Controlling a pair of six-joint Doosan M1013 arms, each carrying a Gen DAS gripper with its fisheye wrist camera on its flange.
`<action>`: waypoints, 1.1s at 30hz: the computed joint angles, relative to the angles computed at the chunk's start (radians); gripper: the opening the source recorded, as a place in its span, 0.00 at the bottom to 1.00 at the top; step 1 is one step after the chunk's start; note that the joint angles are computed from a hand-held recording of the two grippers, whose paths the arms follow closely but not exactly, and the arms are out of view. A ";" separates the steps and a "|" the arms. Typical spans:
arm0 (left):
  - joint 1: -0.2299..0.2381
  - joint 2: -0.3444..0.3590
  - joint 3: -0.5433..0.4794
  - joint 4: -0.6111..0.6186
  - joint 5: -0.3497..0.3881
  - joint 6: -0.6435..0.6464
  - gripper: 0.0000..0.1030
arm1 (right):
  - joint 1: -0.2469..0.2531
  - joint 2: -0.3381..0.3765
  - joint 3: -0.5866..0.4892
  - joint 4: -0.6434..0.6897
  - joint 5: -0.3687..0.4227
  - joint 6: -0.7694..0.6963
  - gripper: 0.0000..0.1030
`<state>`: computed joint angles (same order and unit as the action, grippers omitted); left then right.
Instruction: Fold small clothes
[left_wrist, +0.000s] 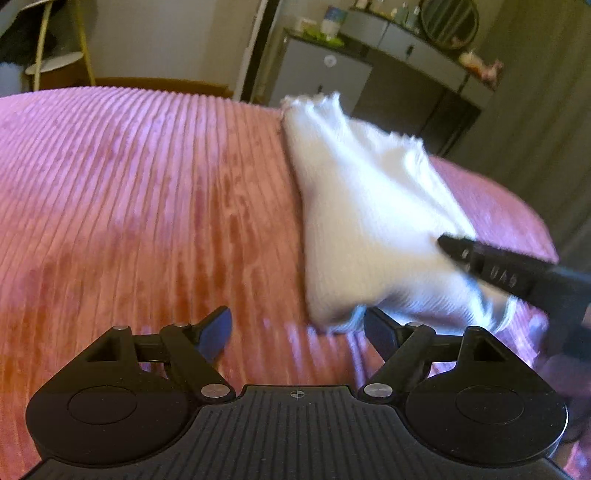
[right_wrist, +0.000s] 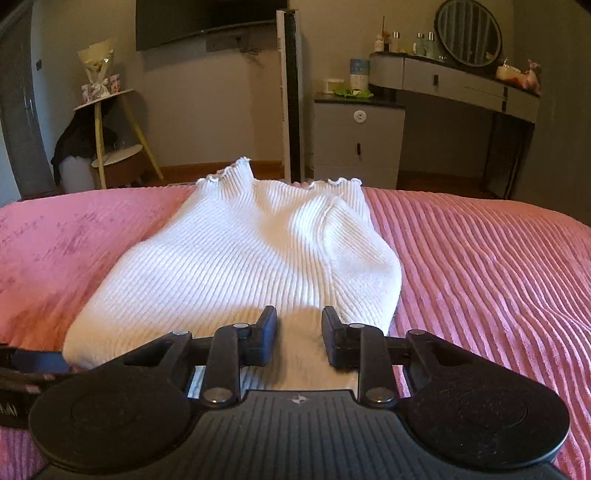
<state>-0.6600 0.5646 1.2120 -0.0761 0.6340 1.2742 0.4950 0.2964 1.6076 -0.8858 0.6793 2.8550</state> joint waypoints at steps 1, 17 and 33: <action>-0.002 0.001 0.001 0.018 0.002 -0.009 0.81 | 0.000 0.006 -0.005 -0.002 0.003 -0.005 0.24; 0.001 -0.075 0.108 -0.130 -0.194 0.050 0.81 | 0.069 -0.077 0.079 0.031 0.017 0.116 0.27; 0.004 -0.038 0.061 0.018 -0.107 -0.085 0.91 | 0.055 -0.103 0.100 0.179 -0.086 0.136 0.52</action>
